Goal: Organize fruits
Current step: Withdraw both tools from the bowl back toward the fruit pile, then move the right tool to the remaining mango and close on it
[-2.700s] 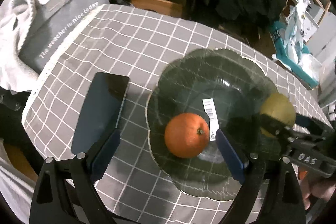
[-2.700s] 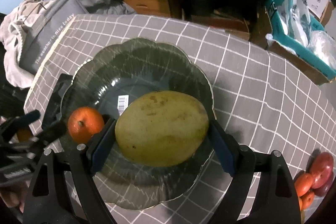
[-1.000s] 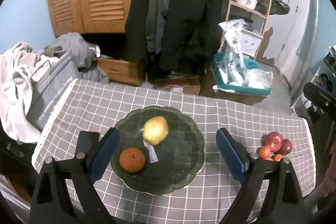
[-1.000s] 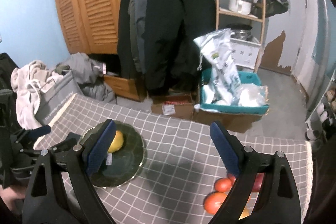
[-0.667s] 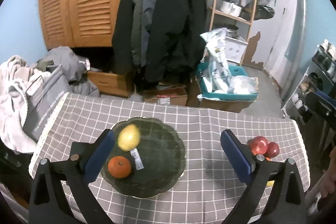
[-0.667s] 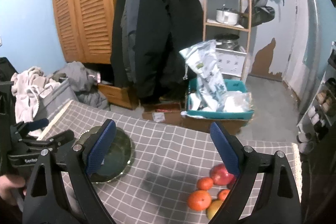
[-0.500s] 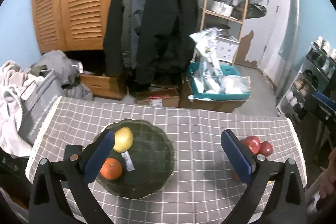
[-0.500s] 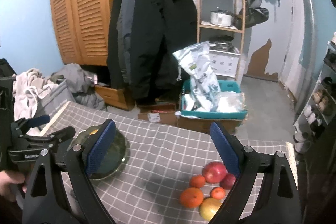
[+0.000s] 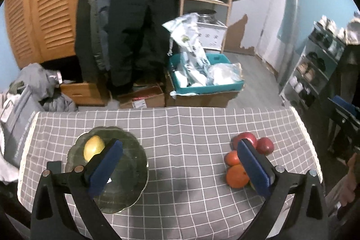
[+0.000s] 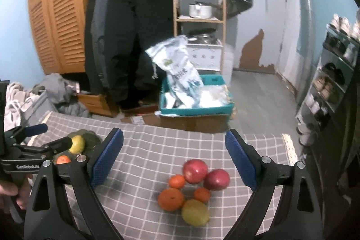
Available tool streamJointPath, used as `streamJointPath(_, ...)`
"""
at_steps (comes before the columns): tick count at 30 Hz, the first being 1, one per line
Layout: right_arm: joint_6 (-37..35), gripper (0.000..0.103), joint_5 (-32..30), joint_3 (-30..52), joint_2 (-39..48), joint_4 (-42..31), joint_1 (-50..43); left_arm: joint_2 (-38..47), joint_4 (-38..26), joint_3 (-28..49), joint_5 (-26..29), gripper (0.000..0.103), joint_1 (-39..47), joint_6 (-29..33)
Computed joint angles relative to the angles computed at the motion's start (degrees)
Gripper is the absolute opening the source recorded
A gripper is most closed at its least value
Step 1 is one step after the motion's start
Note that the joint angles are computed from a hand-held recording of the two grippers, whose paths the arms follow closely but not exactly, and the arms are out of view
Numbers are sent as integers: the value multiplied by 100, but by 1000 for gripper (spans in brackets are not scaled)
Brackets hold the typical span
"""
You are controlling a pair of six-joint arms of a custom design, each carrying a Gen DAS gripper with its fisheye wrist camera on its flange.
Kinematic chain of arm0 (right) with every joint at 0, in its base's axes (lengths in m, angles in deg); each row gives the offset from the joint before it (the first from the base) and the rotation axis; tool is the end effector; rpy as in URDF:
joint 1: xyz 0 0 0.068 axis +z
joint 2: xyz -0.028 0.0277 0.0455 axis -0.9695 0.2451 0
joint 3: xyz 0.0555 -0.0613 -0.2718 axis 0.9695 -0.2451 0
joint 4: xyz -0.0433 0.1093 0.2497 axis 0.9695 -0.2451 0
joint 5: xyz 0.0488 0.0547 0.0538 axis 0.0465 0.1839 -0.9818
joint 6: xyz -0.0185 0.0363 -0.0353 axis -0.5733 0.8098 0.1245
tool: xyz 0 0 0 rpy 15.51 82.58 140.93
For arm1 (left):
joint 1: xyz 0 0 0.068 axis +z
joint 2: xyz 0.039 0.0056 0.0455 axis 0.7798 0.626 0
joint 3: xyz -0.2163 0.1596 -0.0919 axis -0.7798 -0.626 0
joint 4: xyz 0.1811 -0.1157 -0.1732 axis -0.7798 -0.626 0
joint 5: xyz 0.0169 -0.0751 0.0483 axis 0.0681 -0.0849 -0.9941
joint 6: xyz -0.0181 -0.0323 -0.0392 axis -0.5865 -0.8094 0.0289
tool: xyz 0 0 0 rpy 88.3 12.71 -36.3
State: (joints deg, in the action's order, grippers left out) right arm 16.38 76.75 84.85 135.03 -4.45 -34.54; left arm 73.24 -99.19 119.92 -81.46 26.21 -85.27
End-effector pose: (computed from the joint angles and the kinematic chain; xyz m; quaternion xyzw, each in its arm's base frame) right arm 0.1534 0.1125 0.3520 -0.0198 0.8973 0.0302 0.4399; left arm 0.1816 -0.0800 0.2861 0.0668 0.9242 -0.0719 0.3690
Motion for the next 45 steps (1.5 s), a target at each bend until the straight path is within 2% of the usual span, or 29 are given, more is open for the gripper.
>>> streamJointPath(10, -155, 91, -311, -305, -549, -260, -654, 601, 167, 165, -278, 102, -821, -280)
streamJointPath(14, -251, 91, -527, -524, -682, -285, -973, 857, 258, 228, -237, 102, -993, -360)
streamJointPath(17, -350, 91, -980, -769, -680, -228, -1333, 1143, 390, 228, 15, 102, -1027, -442)
streamJointPath(19, -401, 91, -1252, -982, -615, -134, -1526, 1366, 483, 214, 139, 102, -1026, -481)
streamJointPath(30, -522, 91, -1937, -1799, -215, 225, -2031, 2187, 951, -169, 190, 102, -1107, -579)
streamJointPath(45, -635, 91, -2257, -2543, 749, 744, -1989, 3182, 1459, -432, 42, 102, -1259, -433)
